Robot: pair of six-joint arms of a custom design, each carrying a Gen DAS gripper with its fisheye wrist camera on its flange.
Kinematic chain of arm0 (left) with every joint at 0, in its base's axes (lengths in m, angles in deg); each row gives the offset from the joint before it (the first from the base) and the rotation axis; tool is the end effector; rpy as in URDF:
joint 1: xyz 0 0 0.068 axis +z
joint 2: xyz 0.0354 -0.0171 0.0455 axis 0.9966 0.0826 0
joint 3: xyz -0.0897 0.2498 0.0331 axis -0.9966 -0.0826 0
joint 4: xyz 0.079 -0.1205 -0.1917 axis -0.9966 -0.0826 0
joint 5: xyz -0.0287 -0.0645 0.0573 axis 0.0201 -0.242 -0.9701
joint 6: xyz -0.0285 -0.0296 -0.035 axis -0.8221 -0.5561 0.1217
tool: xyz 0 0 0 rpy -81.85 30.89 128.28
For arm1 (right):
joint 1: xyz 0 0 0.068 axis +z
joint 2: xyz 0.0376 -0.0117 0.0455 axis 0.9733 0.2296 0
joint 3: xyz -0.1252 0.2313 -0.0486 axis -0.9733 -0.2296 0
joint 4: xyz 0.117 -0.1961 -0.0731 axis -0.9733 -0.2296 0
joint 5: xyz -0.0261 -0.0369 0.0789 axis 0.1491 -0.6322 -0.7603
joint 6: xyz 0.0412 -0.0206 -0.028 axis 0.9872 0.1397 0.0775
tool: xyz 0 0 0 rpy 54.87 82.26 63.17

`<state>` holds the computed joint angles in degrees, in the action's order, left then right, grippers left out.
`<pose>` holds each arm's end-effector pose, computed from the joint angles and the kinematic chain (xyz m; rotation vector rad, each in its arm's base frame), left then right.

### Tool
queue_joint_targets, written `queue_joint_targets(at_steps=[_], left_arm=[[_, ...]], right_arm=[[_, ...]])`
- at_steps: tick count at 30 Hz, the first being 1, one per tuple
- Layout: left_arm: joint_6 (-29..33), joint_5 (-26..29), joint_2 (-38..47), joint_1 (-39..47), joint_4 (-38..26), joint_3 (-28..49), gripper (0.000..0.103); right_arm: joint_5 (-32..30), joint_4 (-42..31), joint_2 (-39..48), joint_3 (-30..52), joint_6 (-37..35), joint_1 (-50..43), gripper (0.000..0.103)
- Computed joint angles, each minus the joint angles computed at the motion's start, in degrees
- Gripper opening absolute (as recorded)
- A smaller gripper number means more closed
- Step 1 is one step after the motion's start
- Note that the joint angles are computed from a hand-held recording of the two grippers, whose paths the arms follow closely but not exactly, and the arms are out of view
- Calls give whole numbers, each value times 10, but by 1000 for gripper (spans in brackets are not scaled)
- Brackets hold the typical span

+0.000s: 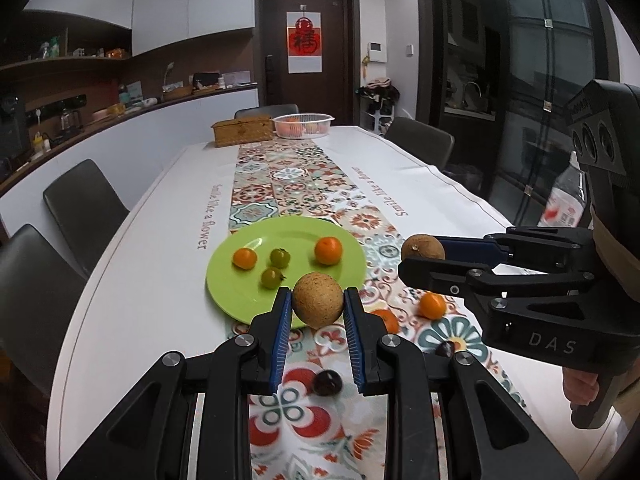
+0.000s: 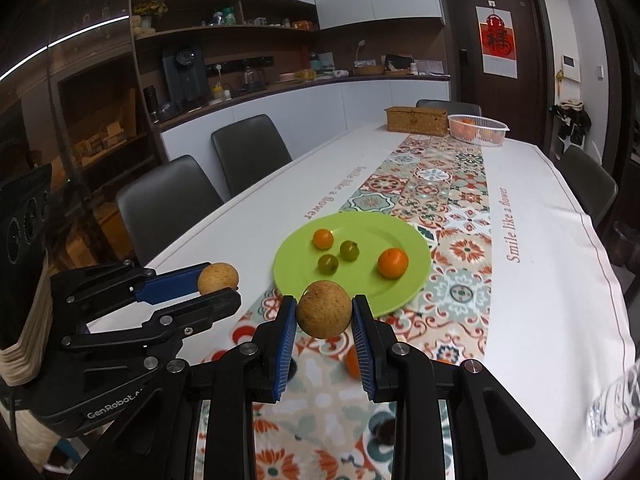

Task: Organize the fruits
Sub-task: 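Carry the brown kiwi in the left tool toward the green plate while the right tool carries another kiwi, then lower both tools over the green plate and open them to release the kiwis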

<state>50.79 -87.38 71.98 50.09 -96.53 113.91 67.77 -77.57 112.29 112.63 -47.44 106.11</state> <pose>0.2340 -0.1449 0.2409 0.0390 2.1853 0.0045 0.3233 0.1930 0.2303 -0.7295 2.1231 0.5705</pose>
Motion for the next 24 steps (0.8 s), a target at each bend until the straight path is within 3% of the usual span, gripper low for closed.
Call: queue_joint_targets(at_steps=[10,24], left_arm=[[46,55,38,85,22,30,26],[87,141,152,202,71,78,26]], right_arm=[[16,-45,89,128,3,9,29],[38,-175,263,379,8,18,29]])
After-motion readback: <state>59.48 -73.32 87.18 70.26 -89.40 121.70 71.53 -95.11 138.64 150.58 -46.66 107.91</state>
